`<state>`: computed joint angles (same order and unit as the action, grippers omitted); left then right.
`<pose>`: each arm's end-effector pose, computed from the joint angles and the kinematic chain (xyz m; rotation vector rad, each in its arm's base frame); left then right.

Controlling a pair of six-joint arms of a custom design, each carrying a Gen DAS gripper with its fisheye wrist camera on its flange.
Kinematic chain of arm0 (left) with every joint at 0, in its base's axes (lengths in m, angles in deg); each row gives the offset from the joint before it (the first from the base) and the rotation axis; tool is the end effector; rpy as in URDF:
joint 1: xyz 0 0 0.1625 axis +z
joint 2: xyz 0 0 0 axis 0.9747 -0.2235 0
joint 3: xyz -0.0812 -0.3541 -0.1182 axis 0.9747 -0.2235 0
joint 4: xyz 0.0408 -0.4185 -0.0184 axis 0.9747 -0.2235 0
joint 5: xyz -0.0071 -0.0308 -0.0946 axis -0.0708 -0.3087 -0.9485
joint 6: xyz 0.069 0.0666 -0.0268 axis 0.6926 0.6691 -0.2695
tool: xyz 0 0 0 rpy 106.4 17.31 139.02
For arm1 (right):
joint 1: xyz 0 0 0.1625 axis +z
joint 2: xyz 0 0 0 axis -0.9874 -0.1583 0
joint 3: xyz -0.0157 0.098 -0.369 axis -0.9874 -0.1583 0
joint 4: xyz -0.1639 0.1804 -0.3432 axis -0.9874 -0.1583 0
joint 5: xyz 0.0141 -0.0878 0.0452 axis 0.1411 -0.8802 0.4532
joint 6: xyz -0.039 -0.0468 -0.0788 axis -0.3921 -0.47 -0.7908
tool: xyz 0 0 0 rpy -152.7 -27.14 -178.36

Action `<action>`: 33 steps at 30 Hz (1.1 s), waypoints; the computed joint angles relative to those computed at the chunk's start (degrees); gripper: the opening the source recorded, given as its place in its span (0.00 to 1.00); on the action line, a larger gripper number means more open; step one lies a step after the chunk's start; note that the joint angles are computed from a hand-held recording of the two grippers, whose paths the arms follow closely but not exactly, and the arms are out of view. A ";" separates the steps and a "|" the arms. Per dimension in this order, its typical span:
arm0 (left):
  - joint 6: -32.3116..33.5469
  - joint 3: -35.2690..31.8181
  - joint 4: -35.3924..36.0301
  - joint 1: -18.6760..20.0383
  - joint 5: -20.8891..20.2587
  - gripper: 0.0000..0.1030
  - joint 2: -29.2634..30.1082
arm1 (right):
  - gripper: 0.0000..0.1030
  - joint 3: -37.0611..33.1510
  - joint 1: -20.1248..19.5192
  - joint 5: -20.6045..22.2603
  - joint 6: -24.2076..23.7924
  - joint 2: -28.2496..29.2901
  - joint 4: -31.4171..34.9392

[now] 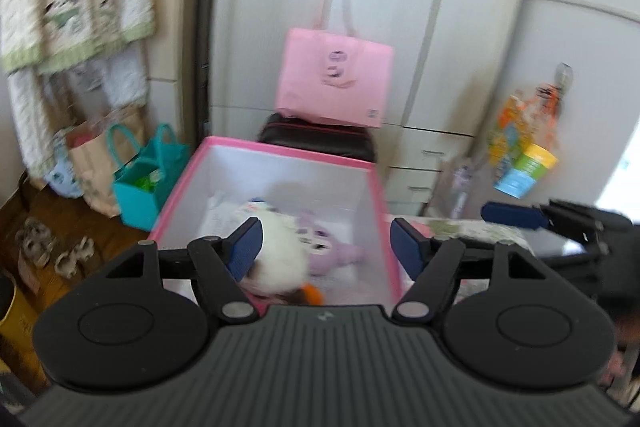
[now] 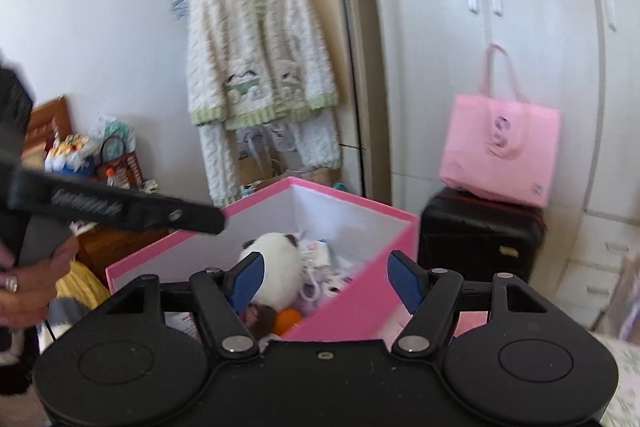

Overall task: Organize soft objects
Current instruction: 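Move both grippers from the box back to the blue wipes pack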

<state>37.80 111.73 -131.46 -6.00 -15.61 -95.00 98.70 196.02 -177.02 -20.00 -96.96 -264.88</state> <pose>-0.0426 -0.6206 0.4008 0.9477 2.4519 -0.9993 0.3714 -0.5753 -0.0111 0.7909 -2.3065 1.2893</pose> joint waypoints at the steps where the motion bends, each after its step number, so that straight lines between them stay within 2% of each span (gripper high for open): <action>1: 0.48 1.12 0.34 -0.49 -0.48 0.68 -0.99 | 0.71 1.83 0.17 -0.61 1.48 -1.73 0.51; 7: 1.74 7.40 2.32 -3.43 -3.46 0.68 -5.94 | 0.71 11.42 -0.01 -0.26 6.80 -10.60 2.39; 11: 0.99 10.04 4.48 -4.79 -4.77 0.68 -7.15 | 0.71 14.58 -0.03 -1.90 6.54 -12.66 0.28; 16: -0.21 13.32 3.38 -6.87 -1.79 0.68 -6.05 | 0.71 17.29 -1.29 -1.94 5.60 -14.01 -2.12; 22: -3.77 17.22 -4.90 -7.44 2.45 0.66 -2.39 | 0.71 16.90 -4.77 2.96 1.98 -13.04 -4.48; 25: -6.74 16.92 -5.84 -6.97 2.27 0.66 0.16 | 0.71 17.99 -7.75 11.23 -1.84 -14.74 0.99; 27: -7.64 17.00 -7.42 -7.03 3.90 0.65 1.83 | 0.71 17.65 -9.18 14.64 -2.49 -15.40 4.97; 29: -8.09 17.41 -10.63 -6.95 5.39 0.64 3.76 | 0.71 16.40 -10.13 15.70 -2.57 -15.36 8.27; 33: -9.34 18.70 -19.52 -6.46 8.25 0.64 8.02 | 0.71 12.09 -11.50 14.52 -2.20 -13.55 13.97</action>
